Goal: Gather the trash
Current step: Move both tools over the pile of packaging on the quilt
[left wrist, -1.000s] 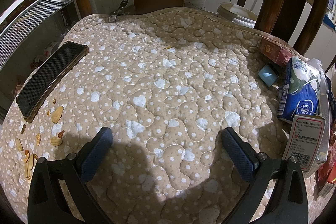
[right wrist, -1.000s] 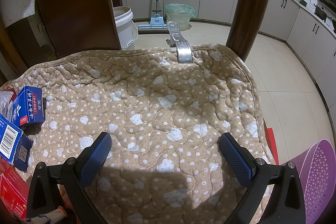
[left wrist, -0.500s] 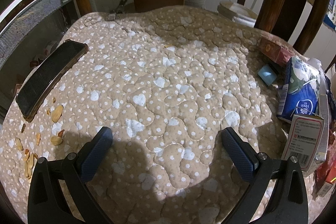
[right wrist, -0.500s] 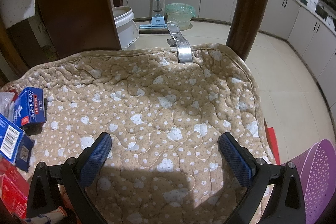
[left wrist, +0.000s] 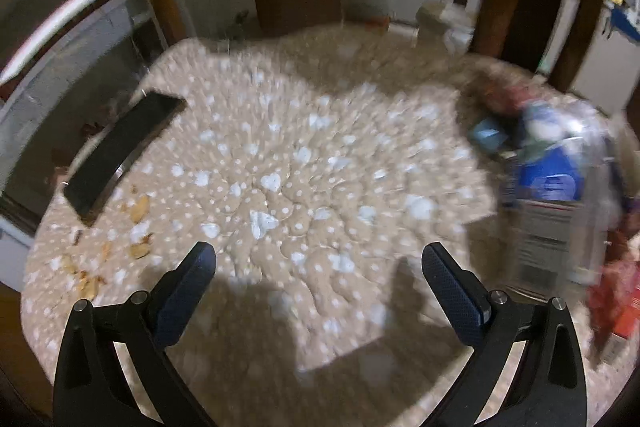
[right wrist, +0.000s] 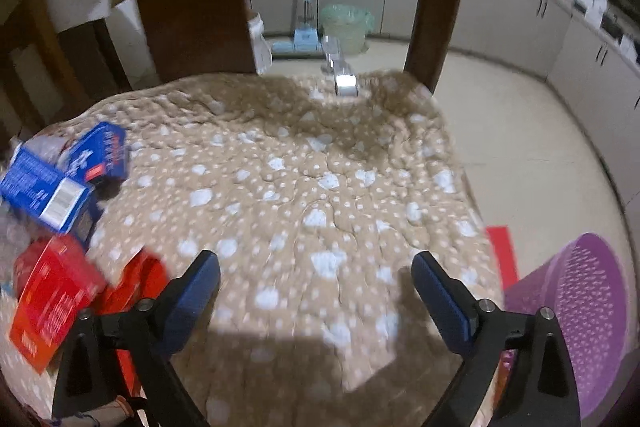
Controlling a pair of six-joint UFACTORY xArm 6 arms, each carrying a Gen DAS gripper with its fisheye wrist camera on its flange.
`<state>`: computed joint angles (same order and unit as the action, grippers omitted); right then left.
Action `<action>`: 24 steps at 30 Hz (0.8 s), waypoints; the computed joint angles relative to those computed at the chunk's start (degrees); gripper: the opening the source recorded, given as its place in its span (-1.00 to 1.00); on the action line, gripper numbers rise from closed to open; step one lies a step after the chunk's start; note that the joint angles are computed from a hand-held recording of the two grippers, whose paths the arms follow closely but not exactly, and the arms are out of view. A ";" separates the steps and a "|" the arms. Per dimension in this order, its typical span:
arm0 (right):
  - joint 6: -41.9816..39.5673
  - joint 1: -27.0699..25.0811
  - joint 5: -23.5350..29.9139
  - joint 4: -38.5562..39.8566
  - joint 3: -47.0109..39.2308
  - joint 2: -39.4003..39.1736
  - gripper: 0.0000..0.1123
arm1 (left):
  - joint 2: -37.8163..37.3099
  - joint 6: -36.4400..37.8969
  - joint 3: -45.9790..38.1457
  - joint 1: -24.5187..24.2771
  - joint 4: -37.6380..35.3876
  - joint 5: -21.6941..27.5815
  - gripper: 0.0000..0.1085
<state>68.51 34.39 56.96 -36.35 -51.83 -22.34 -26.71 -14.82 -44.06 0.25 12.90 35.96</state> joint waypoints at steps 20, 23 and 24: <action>-1.69 -18.77 9.57 21.88 27.45 -42.62 -0.80 | -20.08 -5.29 6.00 -15.19 8.17 3.67 0.89; -5.38 -19.97 8.60 25.81 28.35 -46.71 -0.81 | -20.51 -5.62 5.74 -16.36 8.50 4.31 0.89; -4.21 -17.68 9.97 25.28 27.70 -47.82 -0.81 | -20.61 -6.03 5.66 -16.81 9.07 4.54 0.89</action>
<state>64.30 16.71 66.93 -11.06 -24.13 -70.16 -47.33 -20.84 -38.39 -16.56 21.97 40.50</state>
